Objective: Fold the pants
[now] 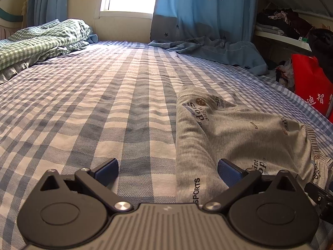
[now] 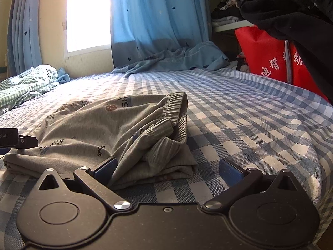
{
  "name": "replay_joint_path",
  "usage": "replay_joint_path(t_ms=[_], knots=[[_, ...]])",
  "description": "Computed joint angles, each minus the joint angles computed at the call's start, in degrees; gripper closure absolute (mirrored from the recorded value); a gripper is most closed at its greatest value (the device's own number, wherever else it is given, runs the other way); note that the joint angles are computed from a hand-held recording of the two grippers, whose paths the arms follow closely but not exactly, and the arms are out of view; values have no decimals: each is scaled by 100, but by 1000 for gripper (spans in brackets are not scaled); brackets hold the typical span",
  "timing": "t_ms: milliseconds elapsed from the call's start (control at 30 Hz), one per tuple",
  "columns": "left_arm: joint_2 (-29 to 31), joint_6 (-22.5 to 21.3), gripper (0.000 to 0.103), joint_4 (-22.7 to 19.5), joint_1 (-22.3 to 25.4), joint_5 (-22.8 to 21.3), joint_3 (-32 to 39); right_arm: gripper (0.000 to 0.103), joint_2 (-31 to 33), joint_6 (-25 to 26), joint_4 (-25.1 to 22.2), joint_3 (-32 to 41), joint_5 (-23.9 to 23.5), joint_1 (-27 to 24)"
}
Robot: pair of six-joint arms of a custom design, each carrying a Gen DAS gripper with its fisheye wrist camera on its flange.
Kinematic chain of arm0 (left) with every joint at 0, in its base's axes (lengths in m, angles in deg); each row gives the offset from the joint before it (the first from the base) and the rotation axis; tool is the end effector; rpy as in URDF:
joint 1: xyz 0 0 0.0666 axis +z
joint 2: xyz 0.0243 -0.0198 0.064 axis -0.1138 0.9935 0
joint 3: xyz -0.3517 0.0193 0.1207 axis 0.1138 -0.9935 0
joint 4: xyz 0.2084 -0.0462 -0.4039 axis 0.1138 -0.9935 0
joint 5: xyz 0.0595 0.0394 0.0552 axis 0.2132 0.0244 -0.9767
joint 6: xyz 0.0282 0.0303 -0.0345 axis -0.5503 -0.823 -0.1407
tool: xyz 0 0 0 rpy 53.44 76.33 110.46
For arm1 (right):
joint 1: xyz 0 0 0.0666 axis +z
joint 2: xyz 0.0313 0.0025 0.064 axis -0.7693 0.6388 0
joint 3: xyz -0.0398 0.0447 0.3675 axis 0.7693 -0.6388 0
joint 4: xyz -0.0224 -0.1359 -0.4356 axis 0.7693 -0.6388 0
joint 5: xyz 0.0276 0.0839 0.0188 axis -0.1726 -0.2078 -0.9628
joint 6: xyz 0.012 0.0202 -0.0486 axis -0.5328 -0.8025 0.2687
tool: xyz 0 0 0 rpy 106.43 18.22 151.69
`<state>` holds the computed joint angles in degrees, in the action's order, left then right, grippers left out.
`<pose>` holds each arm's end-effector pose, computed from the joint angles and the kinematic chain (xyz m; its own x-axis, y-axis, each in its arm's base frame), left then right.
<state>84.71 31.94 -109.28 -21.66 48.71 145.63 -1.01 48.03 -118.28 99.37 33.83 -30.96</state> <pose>0.6271 -0.1698 0.4030 -0.6066 -0.0420 -0.7939 0.1387 0.9777 -0.1576 0.5361 0.1699 0.4012 -0.4583 0.1805 -0.8703 0.2607 0.9634 0.0625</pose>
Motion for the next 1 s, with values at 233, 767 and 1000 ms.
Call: replay_joint_path(t_ms=[233,767,1000], knots=[[-2,16,0,-1,6,19,-2,1,103,-114,-488,283,-123,-38],[428,-359,0,-358,18,565,884,1,111,506,-841,783,-239,-240],[1035,-467,0,-1144,-5,482,1688,1,289,1270,-281,881,-1590,-768]])
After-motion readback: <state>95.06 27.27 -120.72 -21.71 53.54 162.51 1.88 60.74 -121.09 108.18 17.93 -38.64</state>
